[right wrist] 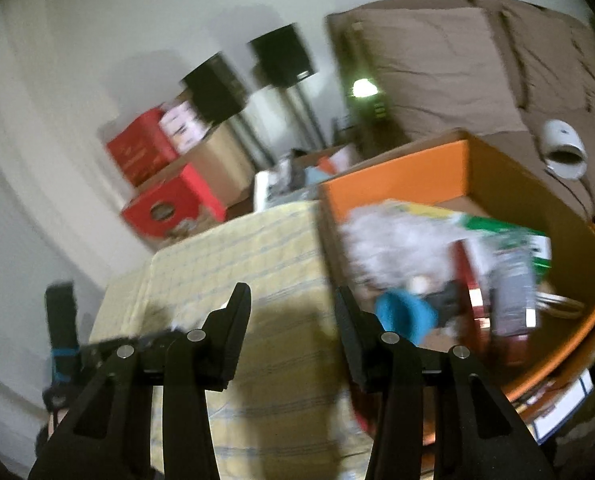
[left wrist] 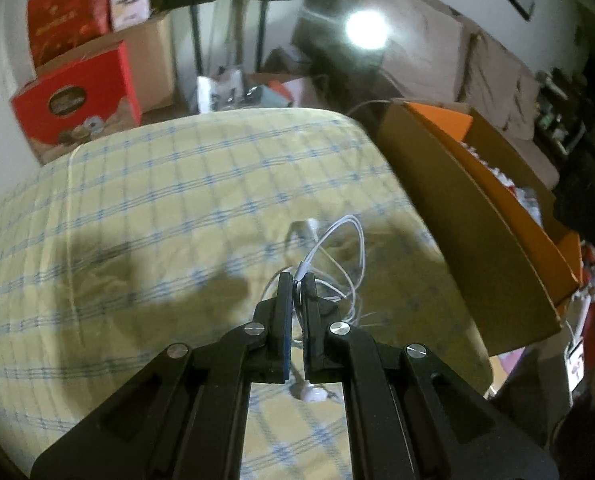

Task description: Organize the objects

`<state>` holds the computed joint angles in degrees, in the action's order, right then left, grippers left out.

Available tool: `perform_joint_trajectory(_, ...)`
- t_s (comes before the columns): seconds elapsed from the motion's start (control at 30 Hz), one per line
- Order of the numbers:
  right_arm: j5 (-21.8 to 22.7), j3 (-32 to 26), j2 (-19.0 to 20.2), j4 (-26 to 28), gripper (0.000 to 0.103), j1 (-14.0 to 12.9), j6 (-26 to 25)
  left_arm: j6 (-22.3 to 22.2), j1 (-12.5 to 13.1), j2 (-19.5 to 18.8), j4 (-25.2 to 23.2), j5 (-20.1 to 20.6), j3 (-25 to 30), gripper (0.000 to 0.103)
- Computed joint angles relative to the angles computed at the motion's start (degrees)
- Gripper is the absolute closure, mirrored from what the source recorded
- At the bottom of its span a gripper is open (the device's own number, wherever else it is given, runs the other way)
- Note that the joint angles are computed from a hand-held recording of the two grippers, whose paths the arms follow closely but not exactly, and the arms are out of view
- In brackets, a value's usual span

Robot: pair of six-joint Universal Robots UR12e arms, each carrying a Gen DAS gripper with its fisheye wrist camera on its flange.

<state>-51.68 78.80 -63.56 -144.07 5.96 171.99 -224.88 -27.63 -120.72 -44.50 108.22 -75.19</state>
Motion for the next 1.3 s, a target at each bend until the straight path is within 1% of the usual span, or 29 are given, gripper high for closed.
perform_joint_trajectory(0.1, -0.05, 0.13, -0.3, 3.41, 0.058, 1.68, -5.41, -2.13, 0.42, 0.98, -0.96, 0.6, -1.52, 0.099)
perform_joint_trajectory(0.13, -0.38, 0.0, -0.27, 5.77, 0.057, 2.48, -8.29, -2.53, 0.55, 1.22, -0.87, 0.42, -1.94, 0.099)
perform_joint_trajectory(0.2, -1.2, -0.26, 0.02, 8.82, 0.053, 3.65, -12.43, -2.9, 0.75, 1.58, -0.64, -0.23, -2.5, 0.099)
perform_joint_trajectory(0.23, -2.73, -0.51, 0.39, 10.71, 0.05, 4.55, -14.58, -2.97, 0.77, 1.6, -0.7, -0.41, -2.56, 0.099)
perform_joint_trajectory(0.3, -5.56, -0.97, 1.07, 13.5, 0.048, 5.81, -16.3, -2.91, 0.74, 1.51, -1.0, -0.62, -2.46, 0.099)
perform_joint_trajectory(0.33, -6.61, -1.26, 1.57, 14.96, 0.045, 6.44, -17.14, -2.87, 0.73, 1.5, -0.93, -0.84, -2.51, 0.099)
perform_joint_trajectory(0.37, -7.18, -1.32, 1.84, 15.73, 0.038, 6.86, -17.88, -2.72, 0.76, 1.44, -0.87, -1.28, -2.46, 0.099)
perform_joint_trajectory(0.4, -7.8, -1.12, 2.0, 15.82, 0.034, 7.24, -18.63, -2.49, 0.8, 1.43, -0.68, -1.77, -2.49, 0.099)
perform_joint_trajectory(0.43, -8.35, -0.83, 2.13, 15.08, 0.026, 7.57, -19.16, -2.25, 0.8, 1.36, -0.6, -2.01, -2.42, 0.099)
perform_joint_trajectory(0.47, -8.61, -0.28, 2.06, 13.89, 0.02, 7.79, -19.55, -1.94, 0.77, 1.29, -0.58, -1.96, -2.33, 0.099)
perform_joint_trajectory(0.5, -8.62, 0.72, 1.82, 12.01, 0.019, 8.02, -19.97, -1.7, 0.66, 1.23, -0.37, -1.67, -2.24, 0.099)
perform_joint_trajectory(0.6, -8.11, 2.8, 1.32, 8.37, 0.019, 8.44, -21.59, -1.81, 0.74, 1.3, 0.54, -2.26, -2.5, 0.099)
perform_joint_trajectory(0.67, -9.96, 3.57, 1.3, 5.95, 0.019, 9.09, -21.36, -2.03, 0.85, 1.38, 1.08, -3.05, -2.73, 0.099)
perform_joint_trajectory(0.7, -11.23, 3.92, 1.25, 5.0, 0.019, 9.46, -21.39, -2.45, 0.8, 1.37, 1.05, -2.75, -2.72, 0.099)
perform_joint_trajectory(0.73, -12.59, 4.45, 1.03, 4.54, 0.019, 9.86, -21.64, -2.87, 0.65, 1.3, 0.86, -1.95, -2.61, 0.099)
perform_joint_trajectory(0.8, -13.61, 4.29, 1.32, 5.0, 0.019, 10.38, -21.63, -2.84, 0.37, 1.07, 0.48, -0.9, -2.2, 0.099)
perform_joint_trajectory(0.9, -11.44, 4.72, 1.41, 4.83, 0.02, 10.22, -21.47, -2.62, 0.31, 0.96, 0.74, -1.16, -2.07, 0.099)
perform_joint_trajectory(0.93, -10.83, 4.73, 1.48, 5.1, 0.023, 10.18, -21.71, -2.56, 0.29, 0.93, 0.55, -1.03, -1.98, 0.099)
perform_joint_trajectory(0.97, -10.6, 4.87, 1.51, 4.7, 0.028, 10.14, -21.49, -2.42, 0.28, 0.9, 0.38, -1.04, -1.91, 0.099)
perform_joint_trajectory(1.0, -10.84, 5.08, 1.51, 3.98, 0.03, 10.17, -21.34, -2.46, 0.28, 0.91, 0.26, -1.05, -1.89, 0.099)
perform_joint_trajectory(1.03, -10.48, 5.22, 1.49, 3.69, 0.035, 10.04, -21.63, -2.58, 0.28, 0.92, 0.22, -0.96, -1.9, 0.099)
perform_joint_trajectory(1.07, -9.89, 5.12, 1.55, 3.94, 0.045, 9.96, -21.68, -2.64, 0.29, 0.92, 0.12, -0.91, -1.89, 0.099)
perform_joint_trajectory(1.1, -9.2, 5.02, 1.57, 4.3, 0.051, 9.79, -21.57, -2.66, 0.3, 0.92, 0.01, -0.9, -1.86, 0.099)
perform_joint_trajectory(1.17, -7.18, 4.28, 1.78, 6.49, 0.07, 9.4, -21.13, -2.77, 0.31, 0.97, 0.01, -0.81, -1.9, 0.099)
perform_joint_trajectory(1.23, -5.35, 3.95, 1.75, 8.23, 0.082, 9.08, -21.25, -2.74, 0.29, 1.0, 0.0, -0.52, -1.86, 0.099)
perform_joint_trajectory(1.27, -4.65, 3.65, 1.85, 8.78, 0.085, 8.95, -21.22, -2.67, 0.28, 1.02, 0.01, -0.46, -1.83, 0.099)
perform_joint_trajectory(1.3, -4.47, 3.84, 1.75, 8.12, 0.087, 8.87, -21.05, -2.5, 0.26, 1.04, -0.02, -0.38, -1.76, 0.099)
